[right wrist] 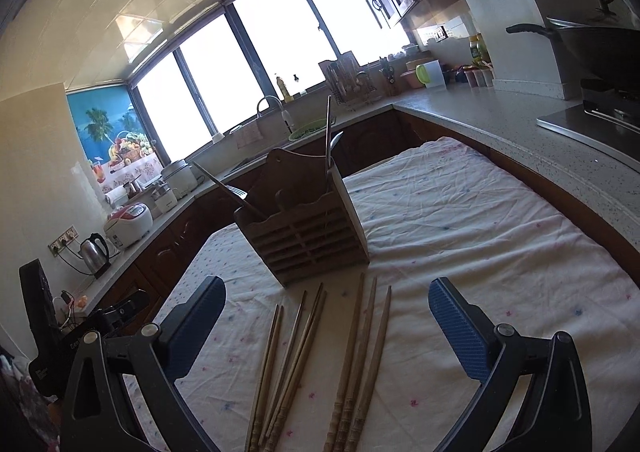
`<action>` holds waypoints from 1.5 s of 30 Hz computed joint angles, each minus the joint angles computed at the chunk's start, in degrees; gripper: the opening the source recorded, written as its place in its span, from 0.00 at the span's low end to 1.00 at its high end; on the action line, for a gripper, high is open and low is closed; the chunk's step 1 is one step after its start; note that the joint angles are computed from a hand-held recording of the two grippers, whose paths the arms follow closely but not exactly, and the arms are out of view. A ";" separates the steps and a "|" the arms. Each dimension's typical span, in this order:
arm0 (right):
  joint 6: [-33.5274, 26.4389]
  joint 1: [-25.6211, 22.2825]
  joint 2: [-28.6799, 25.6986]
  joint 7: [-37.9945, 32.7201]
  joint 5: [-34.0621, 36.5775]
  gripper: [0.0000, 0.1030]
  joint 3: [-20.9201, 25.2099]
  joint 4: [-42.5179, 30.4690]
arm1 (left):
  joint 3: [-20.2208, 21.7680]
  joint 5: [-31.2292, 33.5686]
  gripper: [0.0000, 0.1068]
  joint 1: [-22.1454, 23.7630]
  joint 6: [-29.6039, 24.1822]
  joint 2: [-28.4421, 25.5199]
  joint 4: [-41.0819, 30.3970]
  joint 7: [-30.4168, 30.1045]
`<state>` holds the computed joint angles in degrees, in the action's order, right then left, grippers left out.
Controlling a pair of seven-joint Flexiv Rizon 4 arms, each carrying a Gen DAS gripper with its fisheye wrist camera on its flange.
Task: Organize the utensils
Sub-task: 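Move both tools back over the remaining chopsticks, then grasp a metal chopstick with the left tool while the right tool grasps a wooden chopstick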
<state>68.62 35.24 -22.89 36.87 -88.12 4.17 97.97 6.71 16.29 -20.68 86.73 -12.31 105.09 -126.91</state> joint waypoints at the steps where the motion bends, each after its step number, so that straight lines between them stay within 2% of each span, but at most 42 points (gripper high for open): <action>1: -0.22 0.03 0.08 -0.17 0.56 0.99 0.21 0.51 | 0.21 0.26 0.83 -0.19 -0.18 0.09 0.27 -0.31; 6: -0.77 0.32 0.43 -0.60 2.68 0.99 0.74 2.76 | -0.32 0.70 0.83 0.10 -1.53 0.29 1.20 -0.53; 17: -1.66 1.03 0.46 -2.53 5.55 0.99 0.64 4.25 | -2.85 -2.50 0.83 1.34 -3.43 -0.71 1.68 3.25; 30: 0.16 1.72 -1.52 -7.56 10.05 0.98 -0.23 3.33 | -5.25 -8.93 0.83 2.53 -7.22 -3.30 0.64 9.09; 35: 1.42 2.05 -3.00 -12.80 14.38 0.87 -0.59 2.14 | -6.16 -11.10 0.83 2.82 -9.61 -4.88 -1.30 11.65; 40: 1.31 2.83 -4.44 -19.41 21.15 0.69 -1.03 0.79 | -6.69 -12.27 0.82 2.63 -13.35 -7.44 -5.48 14.40; 45: 0.23 3.63 -5.87 -26.01 28.33 0.57 -1.66 -0.92 | -8.33 -15.28 0.68 3.20 -17.11 -10.97 -10.37 18.63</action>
